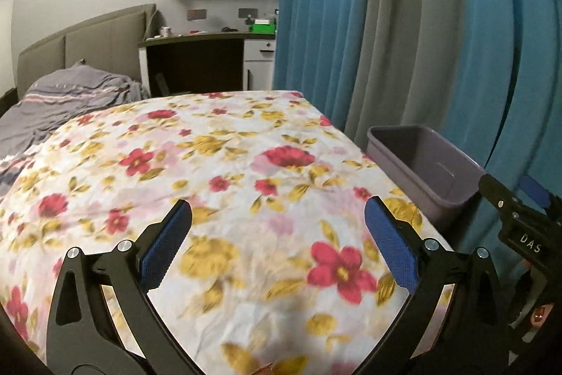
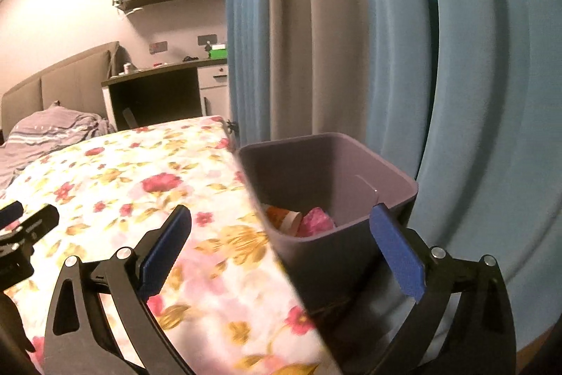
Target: Collect trash
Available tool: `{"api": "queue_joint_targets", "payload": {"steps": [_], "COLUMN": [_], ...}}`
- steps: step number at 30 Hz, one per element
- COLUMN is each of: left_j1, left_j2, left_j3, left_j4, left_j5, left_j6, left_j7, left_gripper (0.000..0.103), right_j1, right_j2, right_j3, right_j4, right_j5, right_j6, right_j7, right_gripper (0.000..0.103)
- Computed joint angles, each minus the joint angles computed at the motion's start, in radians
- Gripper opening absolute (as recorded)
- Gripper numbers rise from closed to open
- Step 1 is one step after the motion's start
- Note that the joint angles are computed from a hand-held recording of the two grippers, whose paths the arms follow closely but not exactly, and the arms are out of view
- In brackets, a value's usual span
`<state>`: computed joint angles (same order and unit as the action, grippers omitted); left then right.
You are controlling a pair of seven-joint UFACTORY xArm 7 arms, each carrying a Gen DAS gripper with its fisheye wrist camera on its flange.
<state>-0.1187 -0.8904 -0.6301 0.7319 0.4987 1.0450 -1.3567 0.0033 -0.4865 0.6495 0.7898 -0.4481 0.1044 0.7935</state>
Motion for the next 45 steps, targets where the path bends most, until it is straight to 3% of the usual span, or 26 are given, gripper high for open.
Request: {"api": "queue_joint_targets", "payload": {"steps": [7,17,45], "left_j1": [-0.048,-0.064,-0.008], "left_j2": [-0.099,-0.206,-0.295], "left_j3": [-0.050,-0.086,-0.105], "left_j4": [0.010,0.004,0.002], "left_j5": [-0.038,-0.098,-0.169], "left_j6": [0.146,0.217,0.217], "left_j7": [0.012,0.014,0.074], "left_gripper": [0.097,0.097,0.097], "right_j1": [0.049,0.100,0.099], "right_j2": [-0.128,-0.219,-0.246], "right_j3": [0.011,0.027,0.051], "right_j4": [-0.051,-0.075,-0.077], "right_j5": [0.036,0.093,0.132], "right_j6": [0.001,0.018,0.021], "right_j7": [0.017,-0.011,-0.021], "right_gripper": [0.097,0.097,0.097]}}
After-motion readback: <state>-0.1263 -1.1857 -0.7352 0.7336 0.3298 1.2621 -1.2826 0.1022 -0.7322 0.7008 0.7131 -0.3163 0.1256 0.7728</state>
